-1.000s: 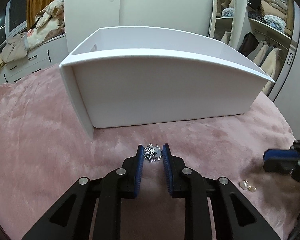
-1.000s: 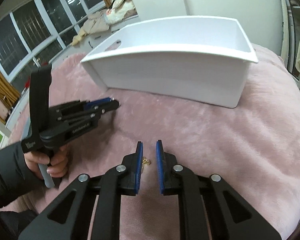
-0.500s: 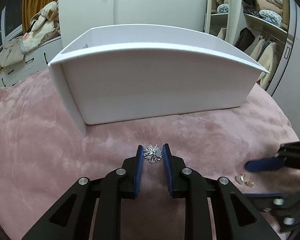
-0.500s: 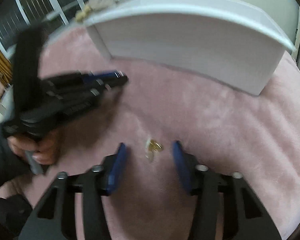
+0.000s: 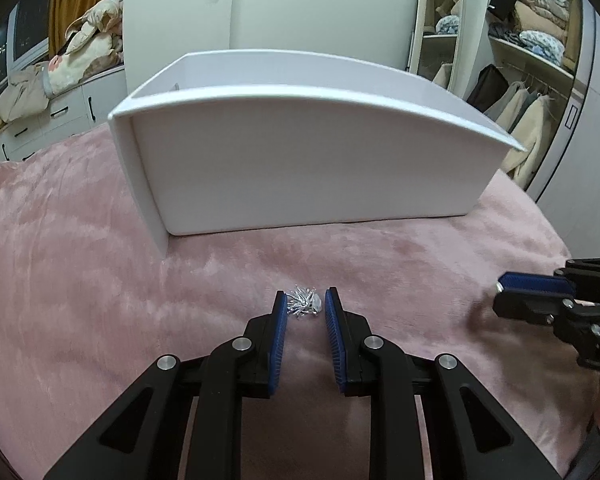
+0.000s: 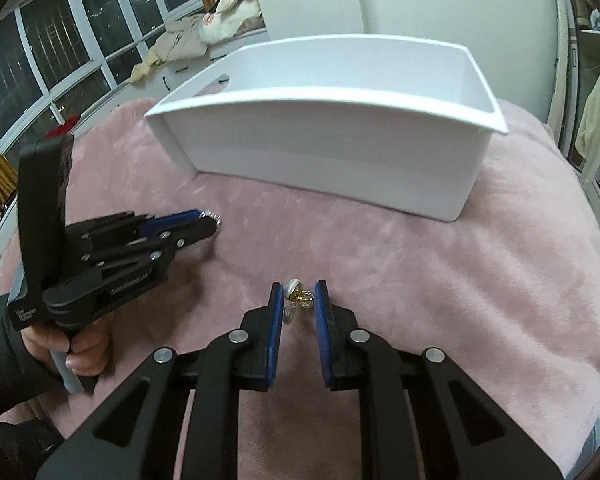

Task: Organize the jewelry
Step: 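Grasp the silver brooch with the left tool while the right tool grasps the gold earrings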

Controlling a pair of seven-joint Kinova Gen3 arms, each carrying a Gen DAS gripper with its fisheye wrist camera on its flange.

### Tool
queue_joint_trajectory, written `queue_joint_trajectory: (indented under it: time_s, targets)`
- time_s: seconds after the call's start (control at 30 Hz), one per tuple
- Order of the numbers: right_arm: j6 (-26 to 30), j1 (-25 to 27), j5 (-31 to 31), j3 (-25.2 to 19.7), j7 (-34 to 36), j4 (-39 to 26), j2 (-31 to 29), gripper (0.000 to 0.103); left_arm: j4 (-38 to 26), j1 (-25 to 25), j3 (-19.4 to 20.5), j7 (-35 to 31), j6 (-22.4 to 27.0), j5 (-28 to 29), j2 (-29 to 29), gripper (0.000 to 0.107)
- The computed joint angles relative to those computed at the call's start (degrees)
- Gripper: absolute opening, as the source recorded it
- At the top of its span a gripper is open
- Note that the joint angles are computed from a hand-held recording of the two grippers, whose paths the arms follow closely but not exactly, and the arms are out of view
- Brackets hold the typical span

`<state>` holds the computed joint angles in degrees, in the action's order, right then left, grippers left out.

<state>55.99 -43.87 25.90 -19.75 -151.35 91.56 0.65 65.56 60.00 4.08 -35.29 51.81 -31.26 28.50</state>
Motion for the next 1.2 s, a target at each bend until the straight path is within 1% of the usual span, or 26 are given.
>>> queue_joint_trajectory:
  time_s: [0.17, 0.3, 0.37, 0.4, 0.43, 0.47, 0.5, 0.57, 0.6, 0.7, 0.77, 0.9, 0.97, 1.1, 1.2]
  targets:
    - [0.74, -0.85, 4.27, -1.66, -5.17, 1.70, -1.92, 0.016, 1.11, 0.88, 0.22, 0.35, -1.09, -0.96, -1.38, 0.024]
    - [2.07, -0.71, 6.48, -2.69, -7.56, 1.93, -2.69, 0.016, 1.99, 1.75, 0.14, 0.97, -1.70, -2.65, -2.59, 0.024]
    - [1.92, -0.35, 6.20, -2.70, -7.43, 2.13, -2.93, 0.016, 1.97, 1.98, 0.26, 1.12, -1.45, -3.41, -2.70, 0.025]
    - [1.90, -0.22, 6.09, -2.79, -7.29, 2.07, -2.67, 0.016, 2.02, 1.63, 0.57, 0.77, -1.47, -3.22, -2.71, 0.029]
    - [2.07, -0.17, 5.69, -2.78, -6.73, 1.80, -2.29, 0.016, 1.62, 1.66, 0.51, 0.70, -0.70, -3.39, -2.29, 0.041]
    - [2.28, -0.19, 5.37, -2.71, -6.23, 1.59, -2.05, 0.016, 1.38, 2.03, 0.13, 1.17, -0.09, -4.01, -1.85, 0.045]
    - [2.62, -0.27, 5.16, -2.66, -5.85, 1.42, -1.93, 0.016, 0.93, 1.84, 0.09, 0.97, 0.52, -4.07, -1.16, 0.045]
    - [2.59, -0.35, 4.70, -2.43, -5.31, 1.31, -1.64, 0.016, -0.20, 0.17, 0.97, -0.92, 0.97, -2.10, 0.26, 0.045]
    - [2.69, -0.44, 4.82, -2.37, -5.33, 1.05, -1.26, 0.016, -0.77, -0.35, 1.01, -1.64, 1.19, -1.30, 0.97, 0.044]
    - [2.67, -0.67, 4.66, -1.86, -5.29, 0.79, -0.81, 0.016, -1.94, -1.91, 1.33, -4.27, 1.25, 1.70, 2.08, 0.035]
    - [2.79, -0.82, 4.73, -1.57, -5.28, 0.52, -0.49, 0.016, -0.96, -1.98, 1.14, -5.05, 0.12, 2.56, 1.49, 0.021]
    - [2.93, -1.47, 5.47, -1.23, -5.39, 0.01, 0.05, 0.016, 0.99, -1.09, 0.30, -4.50, -0.61, 2.54, 0.26, 0.019]
    - [3.09, -1.94, 6.45, -1.25, -6.18, 0.09, -0.05, 0.016, 2.73, -1.11, 0.32, -3.49, -1.89, 2.57, -1.01, 0.014]
    - [3.71, -2.51, 9.24, -1.71, -8.88, 0.49, -0.80, 0.016, 4.22, -0.97, 0.69, -2.56, -3.51, 1.44, -2.68, 0.014]
    - [3.50, -2.21, 9.63, -1.86, -9.76, 0.90, -1.23, 0.016, 4.70, -0.72, 1.06, -2.61, -3.96, 0.27, -3.59, 0.014]
